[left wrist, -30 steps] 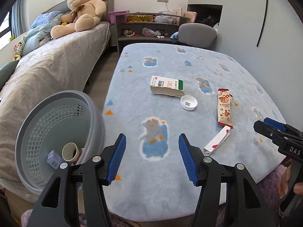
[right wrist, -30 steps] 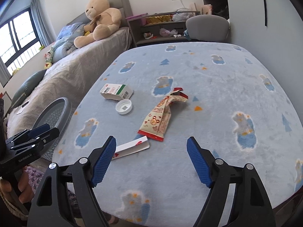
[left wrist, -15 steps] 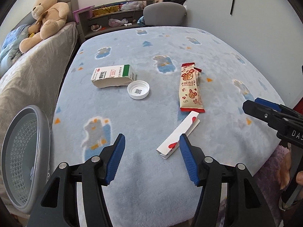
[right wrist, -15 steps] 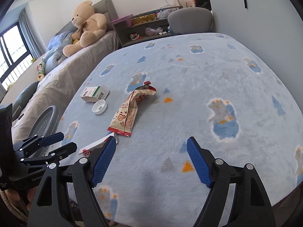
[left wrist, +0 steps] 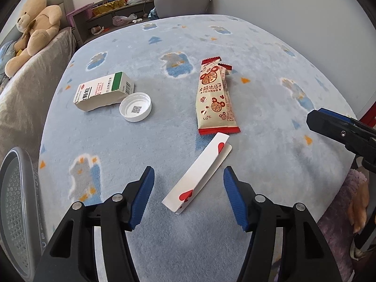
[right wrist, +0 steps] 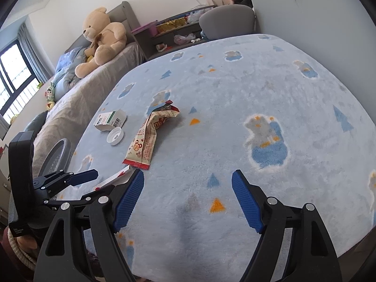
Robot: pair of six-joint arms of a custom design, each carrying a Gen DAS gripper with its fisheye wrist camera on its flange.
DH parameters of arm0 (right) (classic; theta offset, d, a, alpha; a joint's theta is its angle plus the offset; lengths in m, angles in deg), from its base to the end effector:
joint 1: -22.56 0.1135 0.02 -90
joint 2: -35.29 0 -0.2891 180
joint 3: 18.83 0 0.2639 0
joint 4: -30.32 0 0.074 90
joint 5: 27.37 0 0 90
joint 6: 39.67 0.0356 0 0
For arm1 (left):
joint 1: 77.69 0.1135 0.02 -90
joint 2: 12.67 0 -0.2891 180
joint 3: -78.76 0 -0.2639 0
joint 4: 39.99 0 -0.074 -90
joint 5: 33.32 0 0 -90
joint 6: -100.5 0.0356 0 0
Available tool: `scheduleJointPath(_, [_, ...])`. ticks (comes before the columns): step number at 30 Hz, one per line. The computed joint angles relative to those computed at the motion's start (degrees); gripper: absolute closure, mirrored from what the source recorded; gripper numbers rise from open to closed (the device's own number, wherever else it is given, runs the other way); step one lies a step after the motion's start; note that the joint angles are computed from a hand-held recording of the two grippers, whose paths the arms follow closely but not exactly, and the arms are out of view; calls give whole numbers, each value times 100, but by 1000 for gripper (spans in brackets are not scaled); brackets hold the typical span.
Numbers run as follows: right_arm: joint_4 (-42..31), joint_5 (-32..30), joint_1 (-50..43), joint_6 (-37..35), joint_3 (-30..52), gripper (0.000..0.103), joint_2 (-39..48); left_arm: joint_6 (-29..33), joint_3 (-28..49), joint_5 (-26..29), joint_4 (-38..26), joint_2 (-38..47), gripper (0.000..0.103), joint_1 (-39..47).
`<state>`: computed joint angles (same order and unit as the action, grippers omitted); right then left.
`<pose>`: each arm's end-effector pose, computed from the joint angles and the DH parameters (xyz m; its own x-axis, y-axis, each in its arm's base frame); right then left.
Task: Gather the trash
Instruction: 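Reach the left tool to the white paper strip and grasp it, then lift the white paper strip with the left tool while the right tool grasps the snack wrapper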
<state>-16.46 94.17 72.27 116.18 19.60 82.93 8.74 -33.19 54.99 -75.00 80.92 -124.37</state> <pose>0.1074 0.0979 0.1984 -0.6399 0.4478 -0.6245 0.3006 0.8937 0.3330 0.2272 -0.2394 0.1928 -0.6192 0.6118 -0.4922 0.6986 0.7155 0.0106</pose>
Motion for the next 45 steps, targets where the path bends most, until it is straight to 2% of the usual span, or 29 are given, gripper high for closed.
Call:
scheduleJointPath(11, [75, -77, -64, -4, -121, 27, -186, 54, 130, -96, 92, 284, 43, -168])
scheduleJointPath(19, [80, -51, 4, 45, -115, 27, -132, 113, 45, -305, 105, 167, 74, -447])
scheduleJointPath(26, [127, -54, -2, 79, -125, 27, -78, -199, -124, -192, -18, -66, 88, -431])
scheduleJointPath(35, [154, 34, 124, 85, -23, 27, 347, -367, -509, -89, -155, -808, 88, -189])
scheduleJointPath(45, [680, -271, -137, -344, 199, 27, 894, -380, -857, -223, -336, -1787, 88, 308])
